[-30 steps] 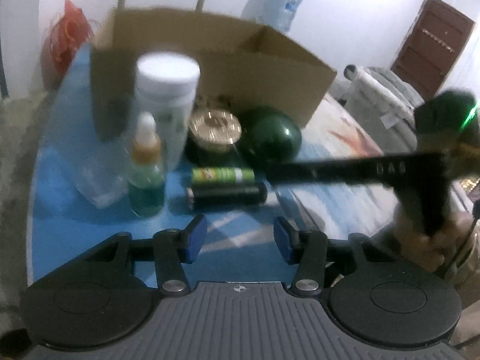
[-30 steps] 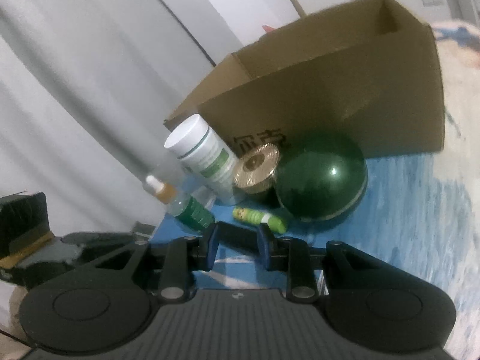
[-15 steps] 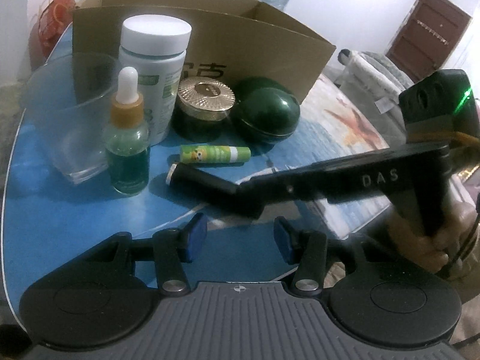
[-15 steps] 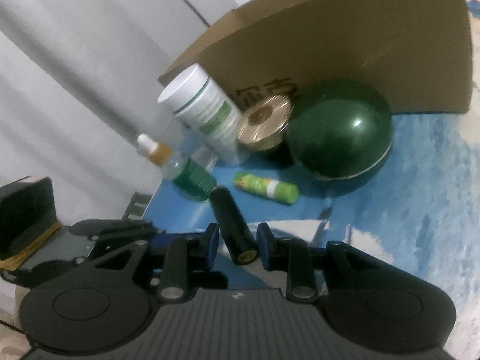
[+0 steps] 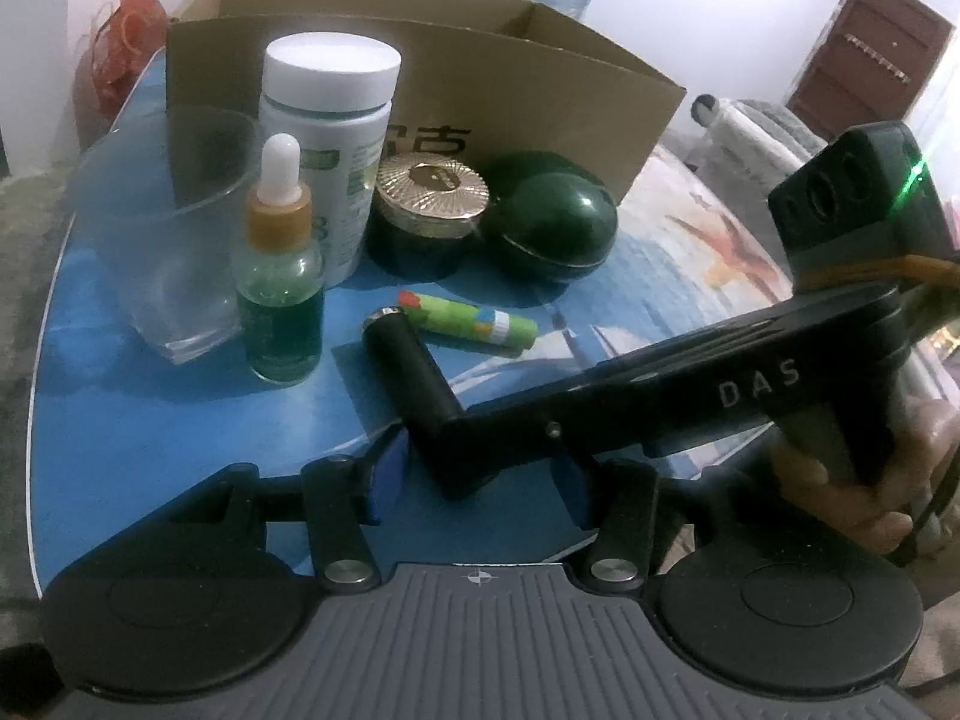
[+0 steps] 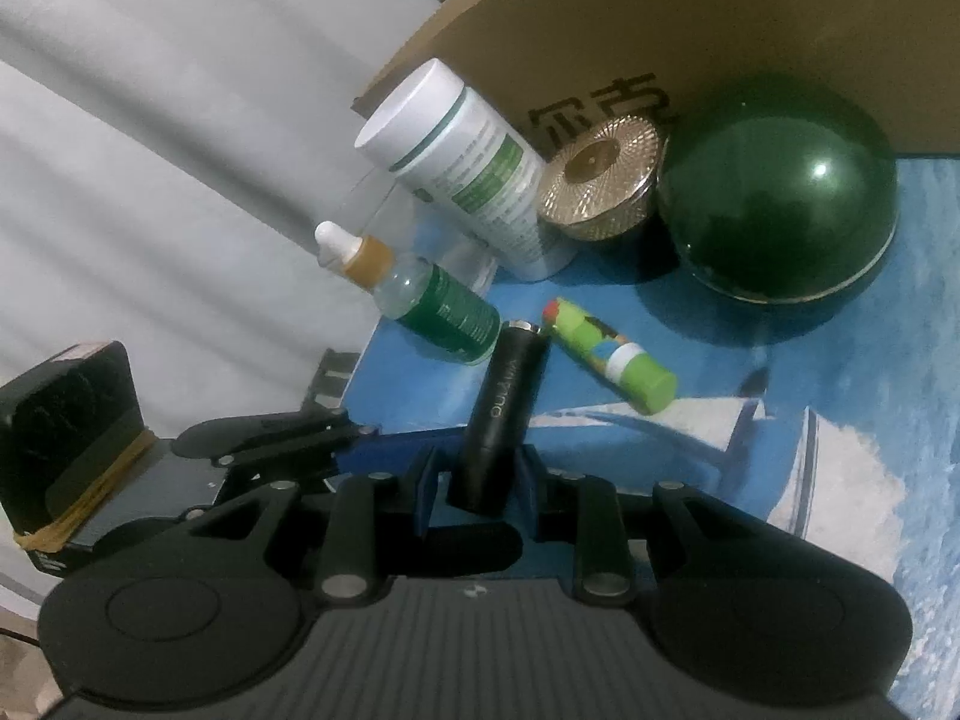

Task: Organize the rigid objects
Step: 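Hand the black cylinder from the right tool while the left tool grasps it, then grasp the green lip balm with the right tool while the left holds the cylinder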

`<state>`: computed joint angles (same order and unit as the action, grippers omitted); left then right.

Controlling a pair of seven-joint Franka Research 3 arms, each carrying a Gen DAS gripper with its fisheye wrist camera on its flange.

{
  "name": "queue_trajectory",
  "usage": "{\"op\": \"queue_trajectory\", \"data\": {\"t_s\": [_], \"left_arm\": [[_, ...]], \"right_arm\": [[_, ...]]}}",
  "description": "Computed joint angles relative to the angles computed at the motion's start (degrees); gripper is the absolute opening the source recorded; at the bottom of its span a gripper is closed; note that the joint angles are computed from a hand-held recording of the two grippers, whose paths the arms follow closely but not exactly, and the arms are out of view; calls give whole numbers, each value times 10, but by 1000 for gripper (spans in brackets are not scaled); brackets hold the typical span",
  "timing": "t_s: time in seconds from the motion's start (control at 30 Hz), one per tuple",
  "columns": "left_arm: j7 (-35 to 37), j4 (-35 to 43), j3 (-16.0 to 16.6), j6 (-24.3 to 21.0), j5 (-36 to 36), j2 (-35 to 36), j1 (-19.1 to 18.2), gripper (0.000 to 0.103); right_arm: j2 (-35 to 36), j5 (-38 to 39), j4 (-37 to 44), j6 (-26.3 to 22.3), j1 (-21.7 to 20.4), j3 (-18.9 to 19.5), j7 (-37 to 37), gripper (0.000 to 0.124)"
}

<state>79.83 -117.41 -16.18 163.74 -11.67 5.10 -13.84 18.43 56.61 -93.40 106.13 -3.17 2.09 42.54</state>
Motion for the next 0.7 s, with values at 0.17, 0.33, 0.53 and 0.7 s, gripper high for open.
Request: {"op": "queue_trajectory", "data": {"t_s": [0.17,0.33,0.53,0.7], "left_arm": [[-17,1,4,-7,17,-1,-2,52],[-47,6,8,-11,48,2,-4,52],[-112,21,19,-31,127,8,-10,51],[-170,31,27,-46,183,12,-12,37]], "right_arm": [[-37,5,-33,64,7,-4,-43,31],[-57,-1,-51,162,26,-9,-80,31],[-47,-40,-51,208,43,-2,-99,31],[-45,-51,-60,230,48,4,-126,30]]}}
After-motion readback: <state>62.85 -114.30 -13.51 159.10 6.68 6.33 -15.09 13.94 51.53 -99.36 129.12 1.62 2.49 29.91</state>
